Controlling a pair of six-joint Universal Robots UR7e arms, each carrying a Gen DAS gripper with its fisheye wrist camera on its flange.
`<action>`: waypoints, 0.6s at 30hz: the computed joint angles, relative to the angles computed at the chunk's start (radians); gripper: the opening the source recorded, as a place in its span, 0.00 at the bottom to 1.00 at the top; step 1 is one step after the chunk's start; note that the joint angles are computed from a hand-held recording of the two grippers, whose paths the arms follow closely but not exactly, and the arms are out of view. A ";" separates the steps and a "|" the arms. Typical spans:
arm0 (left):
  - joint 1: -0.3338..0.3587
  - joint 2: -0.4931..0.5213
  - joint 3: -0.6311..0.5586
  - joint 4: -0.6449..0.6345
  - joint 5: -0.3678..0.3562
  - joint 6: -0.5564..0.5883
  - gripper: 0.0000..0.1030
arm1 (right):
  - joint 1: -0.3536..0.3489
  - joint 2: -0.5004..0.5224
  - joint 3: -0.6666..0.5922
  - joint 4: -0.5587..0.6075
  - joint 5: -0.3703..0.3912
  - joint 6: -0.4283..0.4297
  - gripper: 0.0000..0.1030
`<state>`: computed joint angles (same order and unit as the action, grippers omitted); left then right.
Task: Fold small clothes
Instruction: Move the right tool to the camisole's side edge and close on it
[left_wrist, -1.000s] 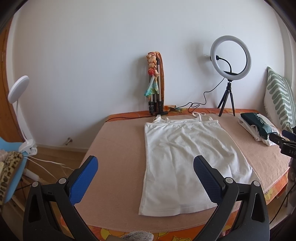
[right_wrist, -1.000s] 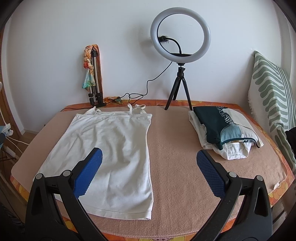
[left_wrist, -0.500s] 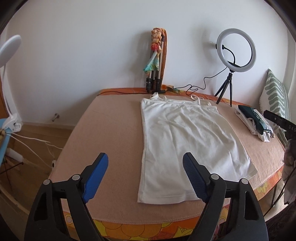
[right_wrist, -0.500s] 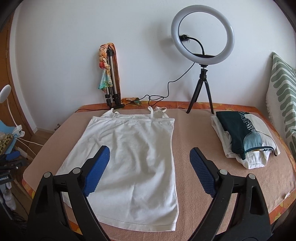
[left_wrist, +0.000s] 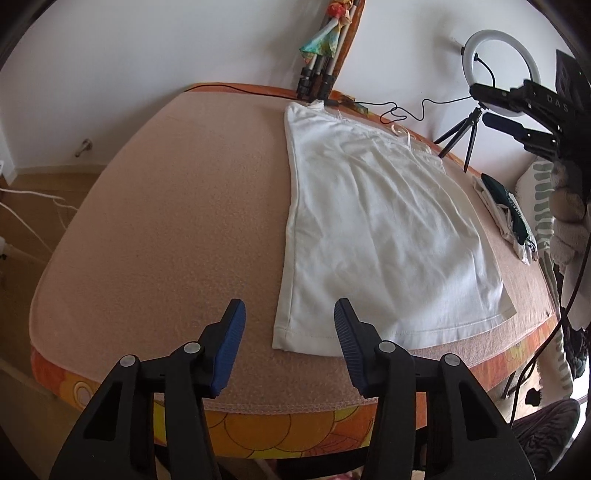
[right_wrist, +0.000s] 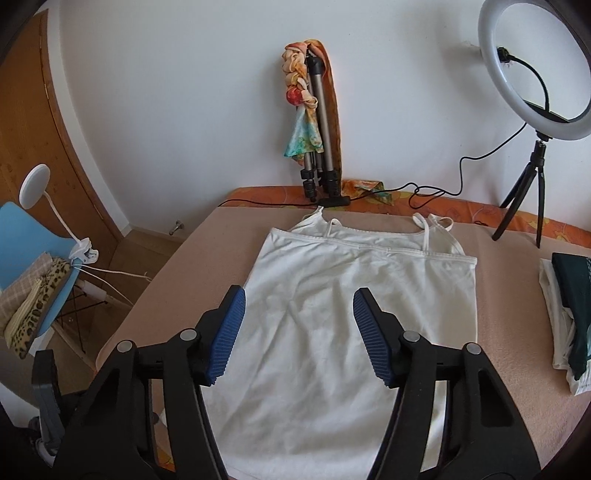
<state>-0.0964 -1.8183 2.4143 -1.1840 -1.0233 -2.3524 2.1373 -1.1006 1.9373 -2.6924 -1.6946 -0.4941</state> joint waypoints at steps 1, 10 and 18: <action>0.002 -0.008 0.008 -0.010 -0.004 0.003 0.43 | 0.009 0.025 -0.020 0.011 0.000 0.012 0.62; 0.015 -0.049 0.047 -0.081 0.000 0.036 0.43 | 0.071 0.264 -0.239 0.160 -0.030 0.106 0.51; 0.011 -0.093 0.070 -0.073 -0.011 0.002 0.38 | 0.085 0.453 -0.397 0.222 -0.060 0.194 0.47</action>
